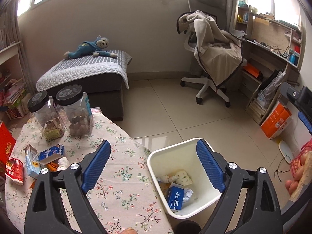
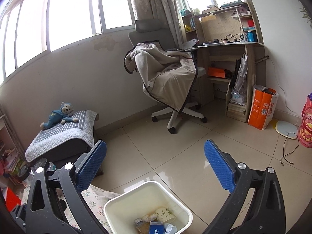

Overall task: Collect trash
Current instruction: 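Move both open tools back over the table, then grasp the red noodle packet with the left tool while the right tool grasps the light-blue drink carton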

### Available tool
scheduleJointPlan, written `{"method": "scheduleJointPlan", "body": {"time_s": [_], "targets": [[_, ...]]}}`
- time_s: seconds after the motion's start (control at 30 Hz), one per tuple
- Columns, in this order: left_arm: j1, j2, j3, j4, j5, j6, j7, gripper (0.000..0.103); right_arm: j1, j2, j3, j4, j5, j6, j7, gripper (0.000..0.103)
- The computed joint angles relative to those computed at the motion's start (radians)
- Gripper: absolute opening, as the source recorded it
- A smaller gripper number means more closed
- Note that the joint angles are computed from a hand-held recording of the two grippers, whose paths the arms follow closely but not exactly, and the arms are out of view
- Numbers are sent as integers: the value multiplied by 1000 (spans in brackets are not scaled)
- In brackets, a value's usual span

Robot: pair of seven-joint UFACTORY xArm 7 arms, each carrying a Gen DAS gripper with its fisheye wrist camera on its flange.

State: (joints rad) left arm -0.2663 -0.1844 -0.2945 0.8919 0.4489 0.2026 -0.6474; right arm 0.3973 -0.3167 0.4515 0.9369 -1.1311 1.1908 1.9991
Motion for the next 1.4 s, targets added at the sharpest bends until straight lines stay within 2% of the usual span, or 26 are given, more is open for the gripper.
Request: {"method": "scheduleJointPlan", "body": {"time_s": [0.1, 0.23, 0.5, 0.73, 0.93, 1.23, 1.37, 1.4], "targets": [[39, -37, 10, -18, 27, 11, -22, 88, 12, 81, 13, 67, -20, 13, -31, 96], [84, -78, 37, -56, 7, 0, -9, 88, 64, 185, 2, 160, -65, 50, -67, 96], [157, -110, 86, -120, -81, -9, 59, 91, 196, 425, -49, 383, -120, 68, -180, 96], [219, -121, 136, -145, -135, 29, 108, 91, 315, 622, -115, 600, -158, 63, -299, 96], [271, -127, 176, -158, -163, 65, 156, 91, 383, 738, -175, 742, -135, -3, -358, 96], [396, -37, 271, -122, -182, 153, 191, 91, 455, 935, -241, 991, -31, -115, -551, 96], [452, 84, 287, -60, -52, 210, 147, 91, 496, 1000, -279, 1075, 5, -116, -647, 96], [445, 112, 301, -46, -63, 220, 172, 91, 506, 1011, -291, 1089, 11, -114, -667, 96]]}}
